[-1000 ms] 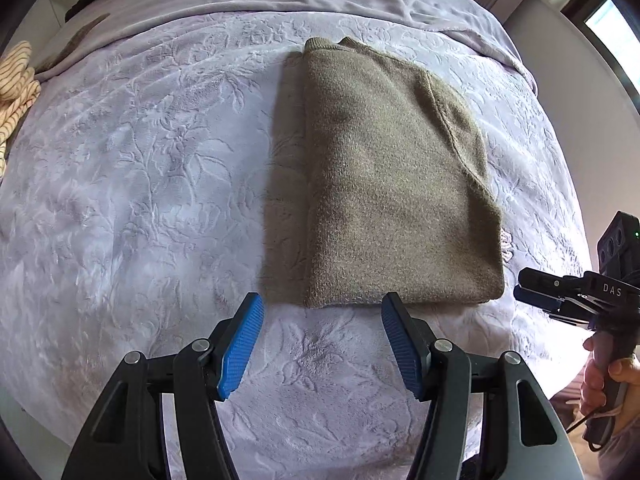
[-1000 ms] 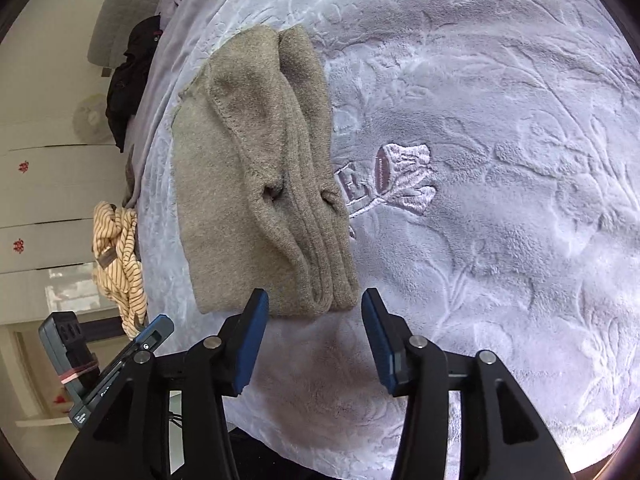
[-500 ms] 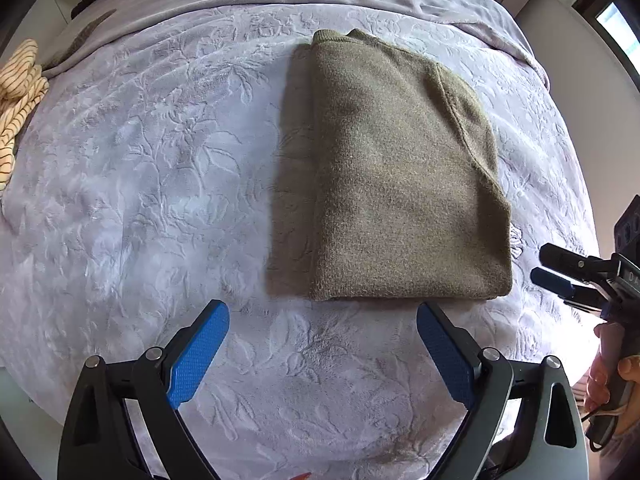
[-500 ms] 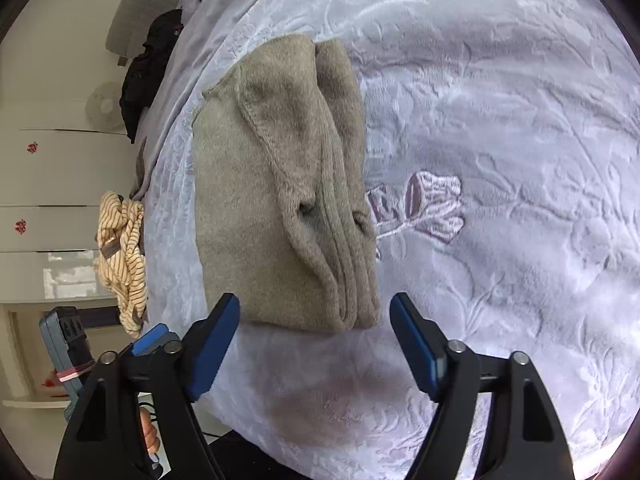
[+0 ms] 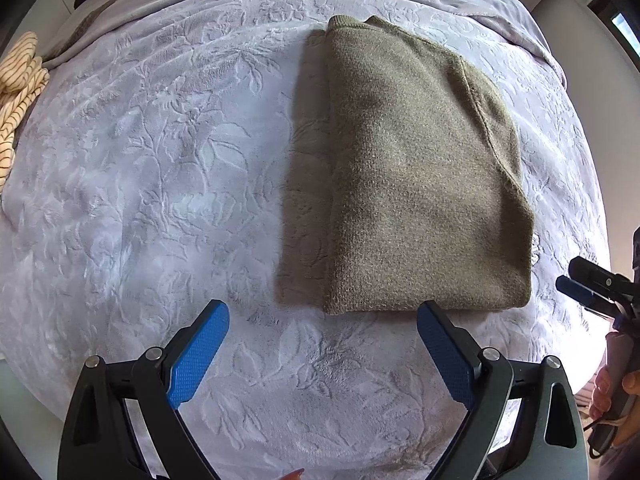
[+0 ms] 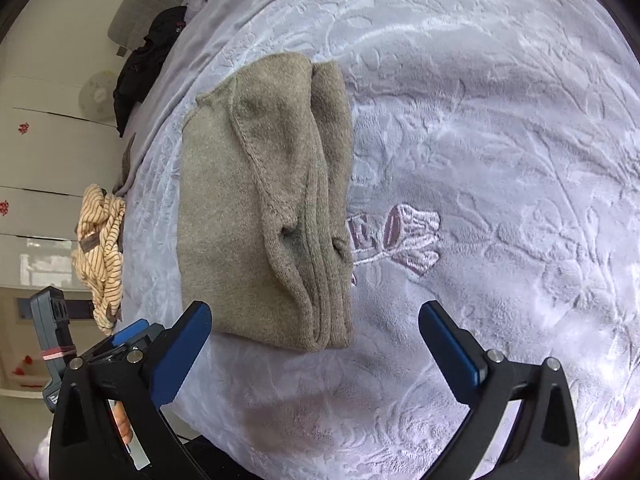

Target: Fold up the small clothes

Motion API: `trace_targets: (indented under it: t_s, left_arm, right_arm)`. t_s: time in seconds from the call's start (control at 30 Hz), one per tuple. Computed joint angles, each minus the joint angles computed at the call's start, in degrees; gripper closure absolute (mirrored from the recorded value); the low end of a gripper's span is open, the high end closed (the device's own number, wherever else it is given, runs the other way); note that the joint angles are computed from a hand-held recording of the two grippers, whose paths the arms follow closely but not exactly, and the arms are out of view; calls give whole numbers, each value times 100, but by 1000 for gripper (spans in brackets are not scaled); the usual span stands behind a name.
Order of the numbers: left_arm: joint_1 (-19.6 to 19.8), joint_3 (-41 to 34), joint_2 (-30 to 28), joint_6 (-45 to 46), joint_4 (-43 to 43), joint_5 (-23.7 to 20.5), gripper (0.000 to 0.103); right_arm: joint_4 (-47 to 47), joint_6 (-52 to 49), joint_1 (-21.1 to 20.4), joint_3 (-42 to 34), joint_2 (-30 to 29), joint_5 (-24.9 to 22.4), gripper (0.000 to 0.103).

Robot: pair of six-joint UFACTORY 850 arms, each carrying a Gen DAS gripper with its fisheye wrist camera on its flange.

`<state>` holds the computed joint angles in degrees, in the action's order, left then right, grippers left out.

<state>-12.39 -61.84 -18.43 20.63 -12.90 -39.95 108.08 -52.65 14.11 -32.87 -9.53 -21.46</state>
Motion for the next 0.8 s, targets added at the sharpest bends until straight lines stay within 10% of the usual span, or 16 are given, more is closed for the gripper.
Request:
trace_targets:
  t_s: [0.8]
  left_arm:
    - [-22,-522,-693,388,-318,6,8]
  right_arm:
    - [-686,555,-248,-238,-356,-193,0]
